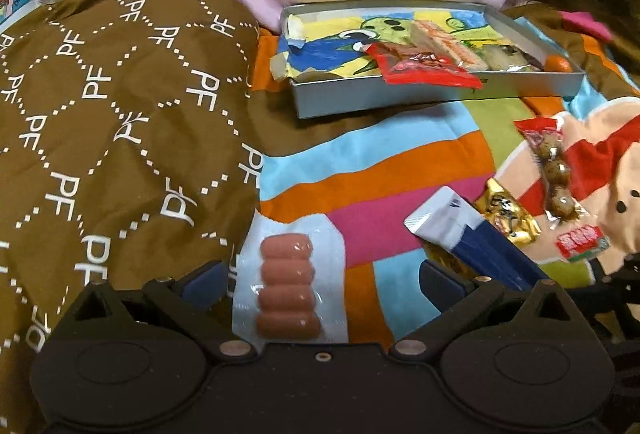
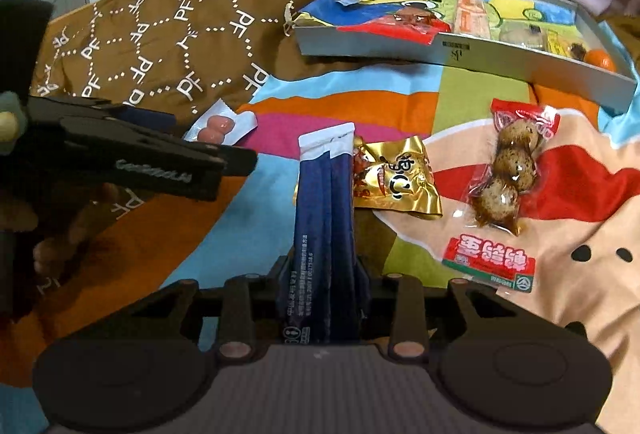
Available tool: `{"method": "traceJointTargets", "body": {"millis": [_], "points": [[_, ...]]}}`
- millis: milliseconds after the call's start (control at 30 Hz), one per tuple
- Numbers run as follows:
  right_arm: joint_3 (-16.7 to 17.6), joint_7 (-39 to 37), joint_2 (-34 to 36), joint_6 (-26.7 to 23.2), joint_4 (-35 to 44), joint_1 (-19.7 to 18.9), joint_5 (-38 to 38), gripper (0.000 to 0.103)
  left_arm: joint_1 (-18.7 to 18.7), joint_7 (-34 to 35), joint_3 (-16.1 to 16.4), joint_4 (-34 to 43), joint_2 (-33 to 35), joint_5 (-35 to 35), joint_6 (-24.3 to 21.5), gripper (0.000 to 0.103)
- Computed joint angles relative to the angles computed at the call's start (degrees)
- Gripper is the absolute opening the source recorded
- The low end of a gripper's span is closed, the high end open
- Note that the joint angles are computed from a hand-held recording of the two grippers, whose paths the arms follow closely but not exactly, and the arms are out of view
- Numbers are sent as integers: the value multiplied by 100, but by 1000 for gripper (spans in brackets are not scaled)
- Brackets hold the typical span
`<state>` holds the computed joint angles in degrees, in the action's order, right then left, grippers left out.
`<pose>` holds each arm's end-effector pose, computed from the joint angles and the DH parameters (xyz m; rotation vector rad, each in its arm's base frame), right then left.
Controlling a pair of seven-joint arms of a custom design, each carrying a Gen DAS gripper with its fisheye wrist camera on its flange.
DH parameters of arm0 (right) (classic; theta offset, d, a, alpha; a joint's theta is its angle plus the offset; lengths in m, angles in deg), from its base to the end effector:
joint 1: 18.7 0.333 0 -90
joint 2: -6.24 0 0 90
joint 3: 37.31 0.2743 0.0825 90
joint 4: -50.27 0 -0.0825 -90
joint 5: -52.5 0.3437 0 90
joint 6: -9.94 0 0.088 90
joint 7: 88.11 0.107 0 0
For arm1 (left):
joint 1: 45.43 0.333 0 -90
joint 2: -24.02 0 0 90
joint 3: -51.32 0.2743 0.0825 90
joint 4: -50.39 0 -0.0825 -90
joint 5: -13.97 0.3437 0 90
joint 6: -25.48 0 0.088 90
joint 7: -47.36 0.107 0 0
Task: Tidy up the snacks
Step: 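Close the right tool on the blue stick pack while the left approaches the sausage pack, then close the left tool on the sausage pack while the right lifts the blue stick pack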
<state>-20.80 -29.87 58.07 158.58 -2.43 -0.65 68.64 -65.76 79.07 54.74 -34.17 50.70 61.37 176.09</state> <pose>0.6774 0.3360 0.4268 -2.0971 0.8834 -0.3041 0.6431 -0.2222 0.4592 -1.7342 1.5505 -0.6813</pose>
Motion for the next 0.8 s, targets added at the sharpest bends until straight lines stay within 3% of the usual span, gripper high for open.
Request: {"method": "traceJointTargets", "body": {"millis": [167, 300, 400, 600, 800], "points": [[58, 5, 226, -286, 405, -30, 117, 40, 235, 393, -168, 298, 189, -683, -105, 99], [77, 49, 369, -537, 697, -64, 287, 40, 368, 295, -236, 67, 97, -1486, 47, 88], [60, 112, 423, -664, 829, -77, 392, 40, 145, -243, 23, -274, -79, -1267, 248, 80], [39, 88, 352, -628, 695, -100, 535, 40, 50, -497, -2, -283, -104, -1146, 97, 67], [47, 19, 292, -515, 574, -118, 576, 42, -46, -681, -5, -185, -17, -938, 148, 69]]}}
